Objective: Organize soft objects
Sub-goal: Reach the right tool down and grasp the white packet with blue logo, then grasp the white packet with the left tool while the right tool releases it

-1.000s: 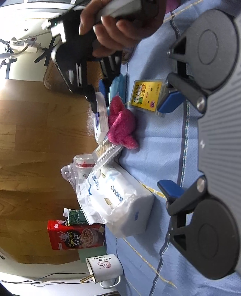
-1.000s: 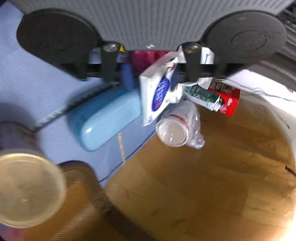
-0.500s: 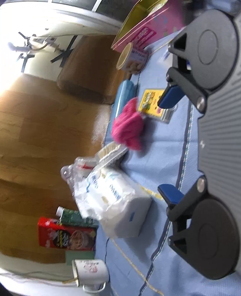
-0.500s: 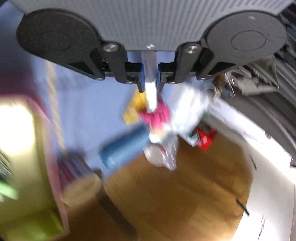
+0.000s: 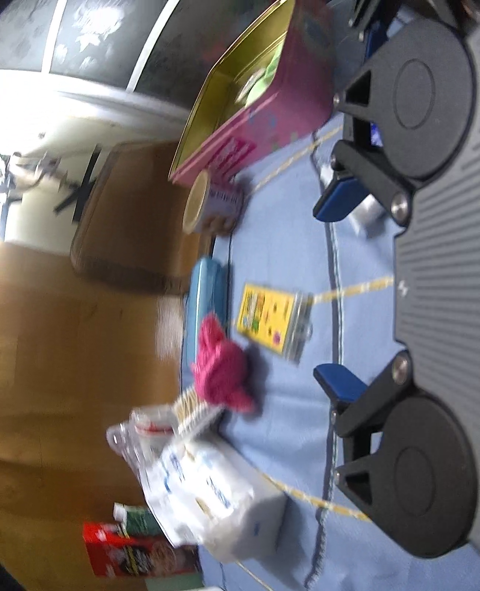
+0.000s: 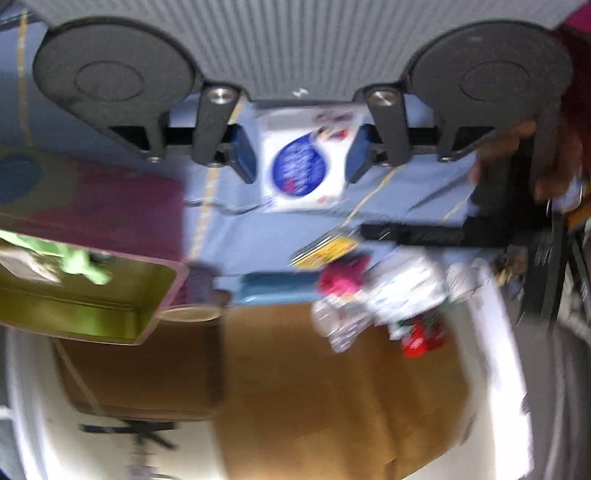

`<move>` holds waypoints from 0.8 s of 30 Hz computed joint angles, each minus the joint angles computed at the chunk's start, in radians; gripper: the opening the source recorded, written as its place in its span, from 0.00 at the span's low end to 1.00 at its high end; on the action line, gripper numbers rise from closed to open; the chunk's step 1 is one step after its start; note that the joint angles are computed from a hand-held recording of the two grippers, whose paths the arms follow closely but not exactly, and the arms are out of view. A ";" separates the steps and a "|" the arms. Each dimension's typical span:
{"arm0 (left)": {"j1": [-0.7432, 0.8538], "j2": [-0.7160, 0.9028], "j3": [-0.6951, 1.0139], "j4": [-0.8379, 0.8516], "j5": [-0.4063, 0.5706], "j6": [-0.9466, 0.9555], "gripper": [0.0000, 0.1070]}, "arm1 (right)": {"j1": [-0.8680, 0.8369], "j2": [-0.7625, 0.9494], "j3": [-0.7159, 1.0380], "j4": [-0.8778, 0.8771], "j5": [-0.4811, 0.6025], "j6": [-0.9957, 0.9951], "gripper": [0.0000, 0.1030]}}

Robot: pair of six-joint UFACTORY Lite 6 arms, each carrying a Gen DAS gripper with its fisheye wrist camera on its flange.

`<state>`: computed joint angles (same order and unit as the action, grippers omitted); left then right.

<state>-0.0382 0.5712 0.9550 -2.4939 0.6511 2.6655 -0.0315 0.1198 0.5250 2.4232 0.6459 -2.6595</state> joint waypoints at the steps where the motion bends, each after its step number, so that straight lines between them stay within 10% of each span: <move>1: -0.006 -0.006 0.002 0.034 -0.006 -0.023 0.81 | 0.023 0.005 -0.017 0.072 0.005 -0.087 0.73; 8: -0.093 0.044 0.105 0.128 -0.067 -0.055 0.81 | 0.041 0.087 0.001 0.168 0.001 -0.247 0.77; 15: -0.119 0.138 0.214 0.374 -0.080 -0.265 0.43 | -0.052 0.045 -0.030 0.026 0.023 -0.191 0.80; 24: -0.095 0.037 0.085 0.376 -0.069 -0.283 0.51 | -0.152 -0.014 -0.083 0.216 0.064 -0.390 0.83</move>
<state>-0.1329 0.6085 1.0396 -2.1180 0.5824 2.3823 -0.1834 0.1059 0.4419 2.6397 0.7103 -3.0495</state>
